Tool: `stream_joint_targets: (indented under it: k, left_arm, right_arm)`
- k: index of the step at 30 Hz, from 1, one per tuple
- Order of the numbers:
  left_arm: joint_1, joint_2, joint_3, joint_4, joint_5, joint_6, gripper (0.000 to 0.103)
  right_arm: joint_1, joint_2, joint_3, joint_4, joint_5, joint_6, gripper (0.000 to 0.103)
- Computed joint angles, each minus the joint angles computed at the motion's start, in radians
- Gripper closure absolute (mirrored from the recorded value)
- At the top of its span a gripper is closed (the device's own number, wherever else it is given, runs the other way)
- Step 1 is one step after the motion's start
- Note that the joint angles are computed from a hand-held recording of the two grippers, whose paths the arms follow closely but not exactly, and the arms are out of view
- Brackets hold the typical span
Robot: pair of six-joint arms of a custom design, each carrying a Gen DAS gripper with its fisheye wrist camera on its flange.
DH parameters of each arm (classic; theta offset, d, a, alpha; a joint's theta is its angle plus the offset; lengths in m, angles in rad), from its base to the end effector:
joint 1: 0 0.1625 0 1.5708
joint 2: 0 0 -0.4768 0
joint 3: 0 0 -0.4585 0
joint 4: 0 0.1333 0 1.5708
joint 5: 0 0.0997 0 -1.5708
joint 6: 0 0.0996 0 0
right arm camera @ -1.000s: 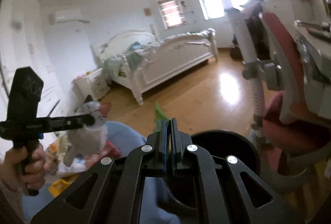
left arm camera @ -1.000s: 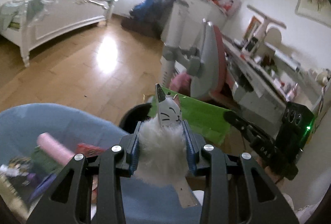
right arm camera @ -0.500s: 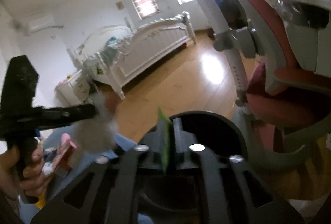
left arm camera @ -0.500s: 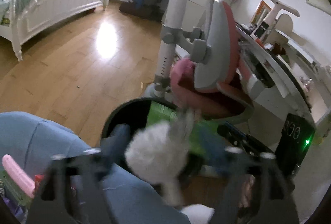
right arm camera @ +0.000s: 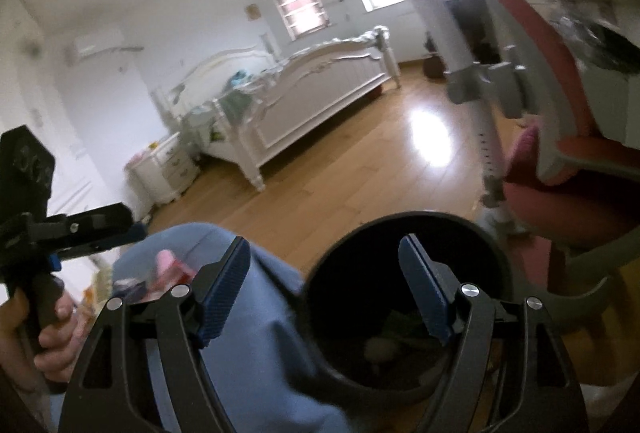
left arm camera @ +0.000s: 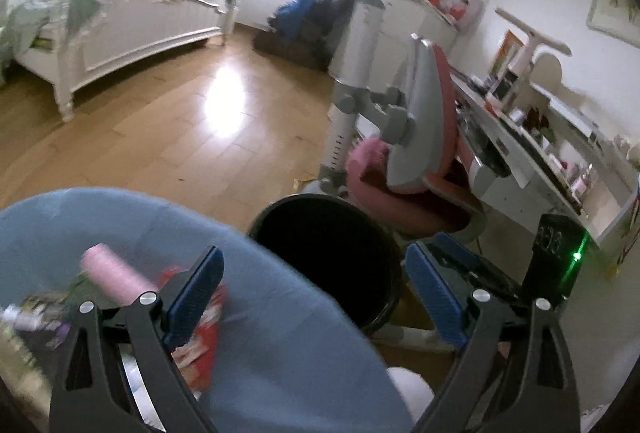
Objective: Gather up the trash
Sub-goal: 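Open both tools to drop the items into the bin, then grasp the red milk box with the left tool while the right tool grasps the beige paper bag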
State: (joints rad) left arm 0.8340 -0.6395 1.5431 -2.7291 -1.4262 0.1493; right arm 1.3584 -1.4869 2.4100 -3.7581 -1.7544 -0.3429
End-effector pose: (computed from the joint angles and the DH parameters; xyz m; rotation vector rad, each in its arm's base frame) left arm -0.4199 -0.6825 0.0166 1.2805 2.7644 -0.4372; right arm 0.0198 -0.4544 0.3375 -0.0046 -2.2125 1.4990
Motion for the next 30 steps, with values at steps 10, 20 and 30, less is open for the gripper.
stream_joint_targets:
  k: [10,20,30]
  left_arm:
    - [0.101,-0.255,0.225,-0.102,0.198,-0.055,0.011]
    - [0.15,-0.34,0.368,-0.161,0.476,-0.118,0.005]
    - [0.163,-0.29,0.34,-0.19,0.544,-0.093,0.005]
  right_arm:
    - [0.262,0.163,-0.108,0.145,-0.113,-0.056,0.025]
    - [0.419,0.39,-0.358,0.519,-0.136,-0.014,0.025]
    - [0.451,0.589,-0.632,0.858,-0.192,0.072,0.025]
